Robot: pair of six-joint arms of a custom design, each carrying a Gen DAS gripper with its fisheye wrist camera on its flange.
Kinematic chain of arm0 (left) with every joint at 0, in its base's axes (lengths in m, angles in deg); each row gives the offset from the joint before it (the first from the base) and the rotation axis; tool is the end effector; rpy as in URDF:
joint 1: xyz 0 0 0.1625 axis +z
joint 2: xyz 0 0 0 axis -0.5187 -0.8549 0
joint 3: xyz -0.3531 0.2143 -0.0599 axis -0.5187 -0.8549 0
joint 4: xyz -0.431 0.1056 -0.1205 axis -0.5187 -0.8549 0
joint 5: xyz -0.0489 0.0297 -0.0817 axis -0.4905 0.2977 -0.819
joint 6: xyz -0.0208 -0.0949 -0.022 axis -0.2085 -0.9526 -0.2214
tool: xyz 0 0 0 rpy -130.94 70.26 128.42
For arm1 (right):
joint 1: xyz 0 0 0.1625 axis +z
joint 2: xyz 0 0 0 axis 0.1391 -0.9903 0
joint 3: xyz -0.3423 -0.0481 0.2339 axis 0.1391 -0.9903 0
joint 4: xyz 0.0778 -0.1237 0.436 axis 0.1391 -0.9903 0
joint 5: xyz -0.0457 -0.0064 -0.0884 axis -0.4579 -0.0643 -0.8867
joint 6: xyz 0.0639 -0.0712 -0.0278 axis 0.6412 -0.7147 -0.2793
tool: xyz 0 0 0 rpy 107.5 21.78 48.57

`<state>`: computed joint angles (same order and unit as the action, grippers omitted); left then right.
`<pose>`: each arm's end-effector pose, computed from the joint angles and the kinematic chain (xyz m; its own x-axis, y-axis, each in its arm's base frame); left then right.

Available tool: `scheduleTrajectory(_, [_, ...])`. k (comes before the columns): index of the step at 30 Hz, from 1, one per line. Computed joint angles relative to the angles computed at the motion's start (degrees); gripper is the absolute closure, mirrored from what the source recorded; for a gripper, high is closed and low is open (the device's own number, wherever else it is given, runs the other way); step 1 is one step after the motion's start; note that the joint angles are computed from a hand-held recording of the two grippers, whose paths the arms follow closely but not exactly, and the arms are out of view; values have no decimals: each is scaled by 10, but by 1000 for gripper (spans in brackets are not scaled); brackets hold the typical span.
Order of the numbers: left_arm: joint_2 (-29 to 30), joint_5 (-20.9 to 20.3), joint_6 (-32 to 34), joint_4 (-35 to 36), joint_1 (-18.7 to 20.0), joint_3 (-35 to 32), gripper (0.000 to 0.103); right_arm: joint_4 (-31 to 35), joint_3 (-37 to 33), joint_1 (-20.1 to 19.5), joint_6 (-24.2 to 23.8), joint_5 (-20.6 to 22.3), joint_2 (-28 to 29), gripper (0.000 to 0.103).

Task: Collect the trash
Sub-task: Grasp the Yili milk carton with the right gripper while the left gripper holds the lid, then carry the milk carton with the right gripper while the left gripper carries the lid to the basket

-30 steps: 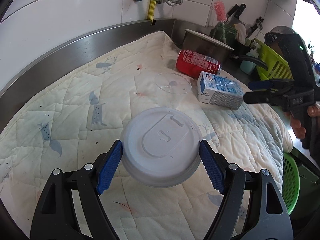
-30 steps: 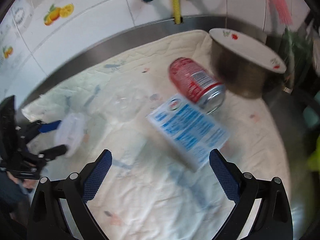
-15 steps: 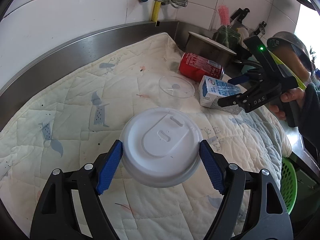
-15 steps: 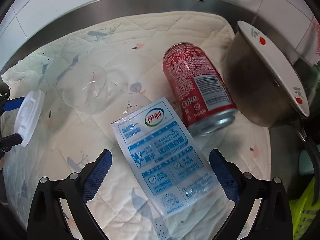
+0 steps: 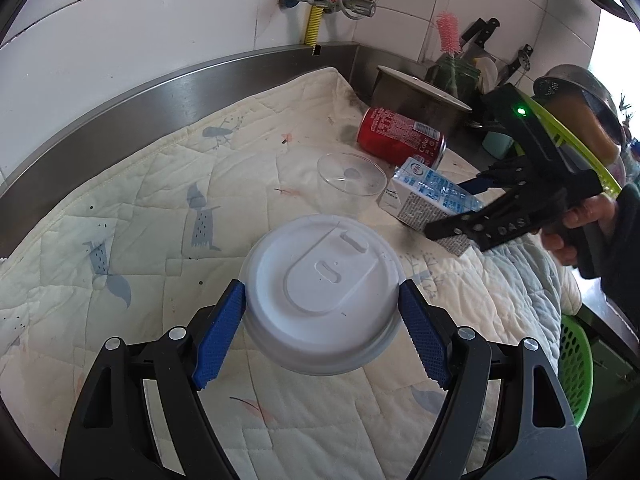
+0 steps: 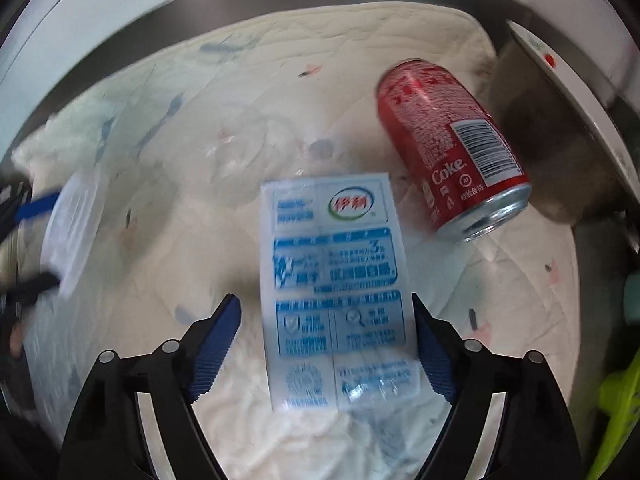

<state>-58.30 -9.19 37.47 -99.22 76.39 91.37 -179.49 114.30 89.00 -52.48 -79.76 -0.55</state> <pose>-0.3146 -0.6250 0.1182 -0.7977 -0.1870 -0.5734 0.2882 0.7170 -0.6347 0.1937 -0.8540 0.1959 -0.4423 -0.8380 0.3197 -0.7797 0.5354 0.3246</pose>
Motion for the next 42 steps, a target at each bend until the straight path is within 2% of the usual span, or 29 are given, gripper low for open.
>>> scheduleTrajectory(1, [0,1,-1,2,-1,0,26,-15,8,-1,14,3,-1,23])
scheduleTrajectory(3, [-2,3,-2,4,-4,2,26,-34,22,-2,33,9,-7,38])
scheduleTrajectory(5, [-4,4,-4,4,-7,4,26,-43,35,-4,51,16,-18,39])
scheduleTrajectory(8, [-3,6,0,3,-12,4,26,-86,92,-5,47,19,-58,39])
scheduleTrajectory(14, [7,-2,15,-8,-31,-2,26,-151,231,-24,71,54,-187,39])
scheduleTrajectory(16, [14,-8,23,-16,-38,-6,26,-182,284,-35,73,51,-242,39])
scheduleTrajectory(18, [25,-18,36,-31,-48,-12,26,-187,323,-52,85,57,-291,39])
scheduleTrajectory(25, [83,-68,73,-50,-76,-55,26,-264,447,-119,86,-2,-423,38])
scheduleTrajectory(28, [110,-93,80,-46,-87,-76,26,-296,476,-150,80,-35,-449,38])
scheduleTrajectory(31, [141,-117,84,-33,-100,-103,26,-294,486,-180,90,-34,-467,38])
scheduleTrajectory(35, [175,-143,83,-16,-116,-130,26,-337,501,-204,88,-37,-481,37])
scheduleTrajectory(38, [201,-162,80,0,-123,-154,26,-345,512,-219,91,-18,-502,29])
scheduleTrajectory(42, [236,-183,85,19,-129,-188,26,-342,529,-233,83,12,-540,27])
